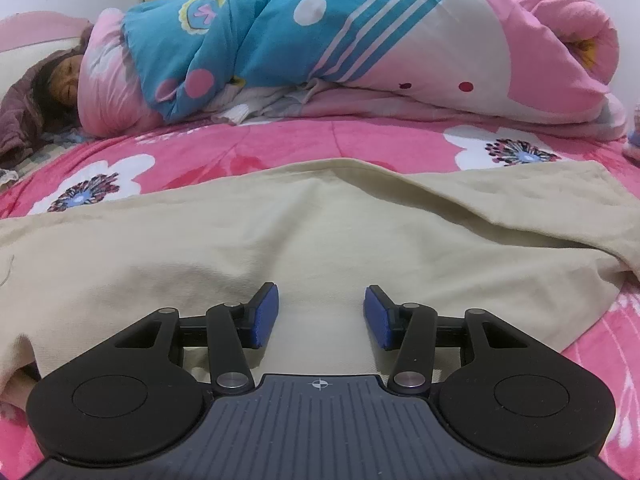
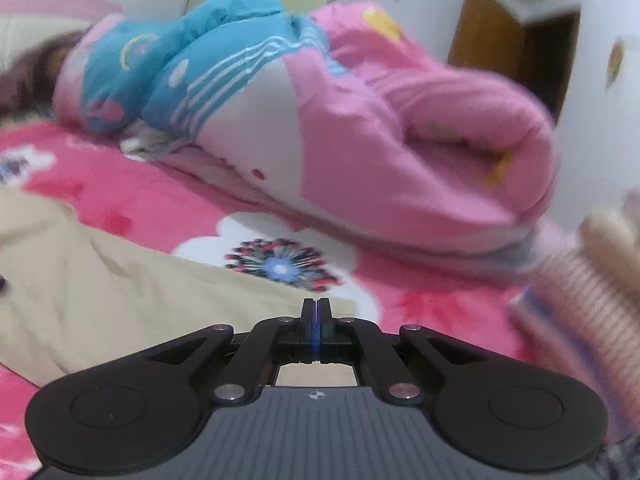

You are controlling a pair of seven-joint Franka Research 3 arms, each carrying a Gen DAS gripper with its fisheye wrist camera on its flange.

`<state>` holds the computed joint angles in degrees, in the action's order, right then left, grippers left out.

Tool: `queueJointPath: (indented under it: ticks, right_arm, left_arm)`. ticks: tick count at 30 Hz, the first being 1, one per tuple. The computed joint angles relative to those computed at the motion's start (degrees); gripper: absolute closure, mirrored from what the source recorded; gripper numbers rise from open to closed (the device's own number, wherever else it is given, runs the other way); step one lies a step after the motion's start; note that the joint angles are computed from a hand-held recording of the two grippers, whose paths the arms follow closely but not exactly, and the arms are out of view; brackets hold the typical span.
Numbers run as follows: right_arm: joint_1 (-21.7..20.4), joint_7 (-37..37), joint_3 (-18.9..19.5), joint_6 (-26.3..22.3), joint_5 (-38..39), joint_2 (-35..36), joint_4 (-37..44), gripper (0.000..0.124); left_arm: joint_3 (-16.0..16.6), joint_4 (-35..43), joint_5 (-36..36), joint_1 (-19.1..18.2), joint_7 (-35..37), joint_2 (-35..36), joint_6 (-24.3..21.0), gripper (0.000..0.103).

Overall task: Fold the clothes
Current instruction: 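Lower the left tool over the trousers while the right tool pinches the leg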

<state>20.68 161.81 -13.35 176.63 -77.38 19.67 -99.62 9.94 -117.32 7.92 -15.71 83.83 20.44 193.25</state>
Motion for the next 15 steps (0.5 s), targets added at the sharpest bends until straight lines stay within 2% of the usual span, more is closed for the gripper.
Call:
queueJointPath:
  ticks: [2,3,4,5,6,7,9,10,11,14,15]
  right_arm:
    - [-1.57,-5.32,1.86,5.80,2.88,-1.30,-2.86,0.122]
    - [-2.41,-10.45,3.65,7.26,5.35,-2.14,-4.97,0.118]
    - [-3.03,-15.13,5.40,8.04,7.13,-2.71,-6.83,0.102]
    - [-4.38,-20.62,8.05,8.56,9.62,-3.27,-8.76,0.077]
    - [-5.12,-25.56,10.10,8.46,11.63,-3.59,-10.43,0.070]
    - [-4.11,-27.47,10.15,6.98,11.24,-3.40,-11.05,0.066]
    - [0.95,-25.29,6.27,2.47,6.92,-2.35,-10.27,0.070]
    - [3.44,-20.76,3.58,0.71,2.99,-1.75,-9.15,0.084]
    - [3.92,-19.04,2.45,0.68,3.08,-1.59,-8.46,0.108]
    - [3.86,-14.91,0.75,0.22,3.71,-1.01,-6.05,0.121]
    - [3.92,-13.56,-0.04,0.25,2.89,-0.65,-4.58,0.121]
  left_arm:
    - [-0.48,0.04,0.08,0.48,-0.11,0.08,0.11,0.054]
    - [0.44,0.08,-0.31,-0.48,0.10,0.21,0.17,0.054]
    - [1.48,0.12,-0.80,-1.57,0.37,0.35,0.22,0.054]
    - [1.61,0.10,-0.96,-1.73,0.50,0.36,0.26,0.054]
    - [1.67,0.07,-1.10,-1.81,0.62,0.36,0.30,0.054]
    - [1.71,0.05,-1.24,-1.88,0.74,0.35,0.34,0.054]
    - [1.80,0.00,-1.52,-2.01,0.98,0.35,0.41,0.054]
    - [1.84,-0.02,-1.65,-2.07,1.10,0.35,0.45,0.054]
    - [1.88,-0.05,-1.79,-2.13,1.22,0.35,0.48,0.054]
    - [1.99,-0.12,-2.21,-2.32,1.58,0.35,0.59,0.054]
    - [2.08,-0.14,-2.36,-2.42,1.72,0.37,0.65,0.054]
